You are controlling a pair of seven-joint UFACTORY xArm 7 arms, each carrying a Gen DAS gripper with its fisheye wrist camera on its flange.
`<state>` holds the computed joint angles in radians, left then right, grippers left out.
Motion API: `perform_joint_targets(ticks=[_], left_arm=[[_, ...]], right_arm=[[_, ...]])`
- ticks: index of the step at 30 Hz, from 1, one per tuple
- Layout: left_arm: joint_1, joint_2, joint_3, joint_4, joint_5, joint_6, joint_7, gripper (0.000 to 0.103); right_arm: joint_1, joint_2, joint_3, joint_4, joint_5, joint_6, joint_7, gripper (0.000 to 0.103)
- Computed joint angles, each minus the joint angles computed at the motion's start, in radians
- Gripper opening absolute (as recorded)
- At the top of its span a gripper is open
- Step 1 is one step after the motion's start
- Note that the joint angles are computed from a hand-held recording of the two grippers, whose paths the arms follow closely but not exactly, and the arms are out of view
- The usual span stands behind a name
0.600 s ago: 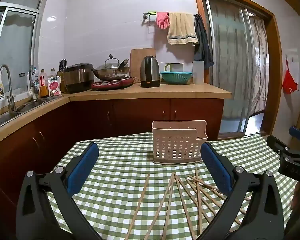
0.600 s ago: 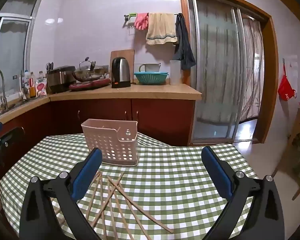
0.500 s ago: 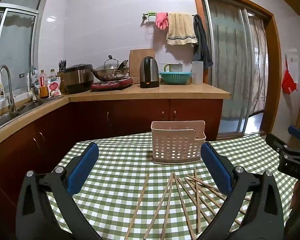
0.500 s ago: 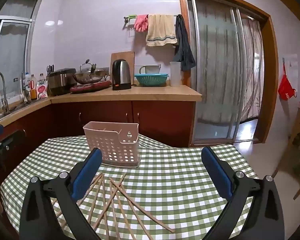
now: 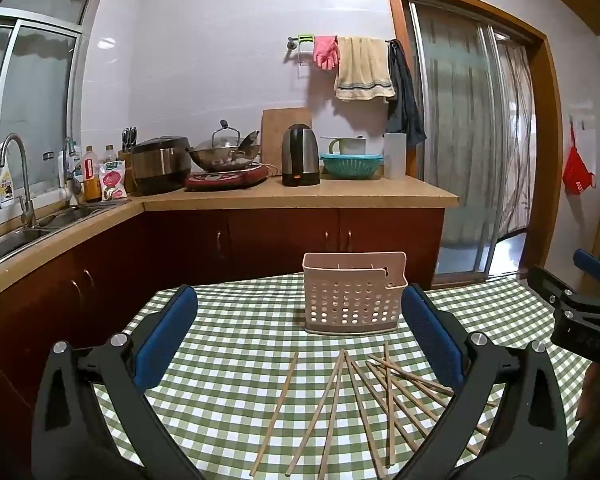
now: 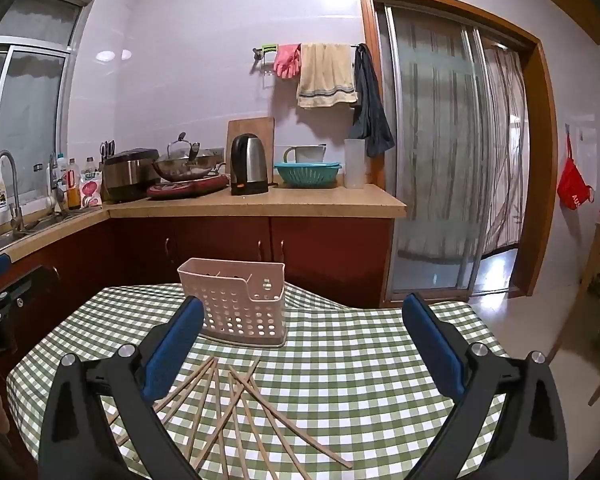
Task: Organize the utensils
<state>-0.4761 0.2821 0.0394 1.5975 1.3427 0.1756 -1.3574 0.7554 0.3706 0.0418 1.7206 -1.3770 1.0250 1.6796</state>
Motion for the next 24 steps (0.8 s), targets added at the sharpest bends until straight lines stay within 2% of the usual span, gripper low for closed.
perform_joint_targets(ticks=[7, 8, 24], left_arm=[[0.008, -0.006, 0.002, -0.008, 0.032, -0.008, -0.039, 0.099], [0.005, -0.003, 0.008, -0.009, 0.061, -0.010, -0.070, 0.099], [0.026, -0.004, -0.013, -0.013, 0.073, -0.009, -0.079, 0.099]], right_arm=[[0.001, -0.004, 0.004, 0.005, 0.004, 0.003, -0.010, 0.097], [0.002, -0.003, 0.004, 0.007, 0.005, 0.005, -0.012, 0.097], [0.001, -0.001, 0.002, -0.006, -0.006, 0.000, 0.009, 0.097]])
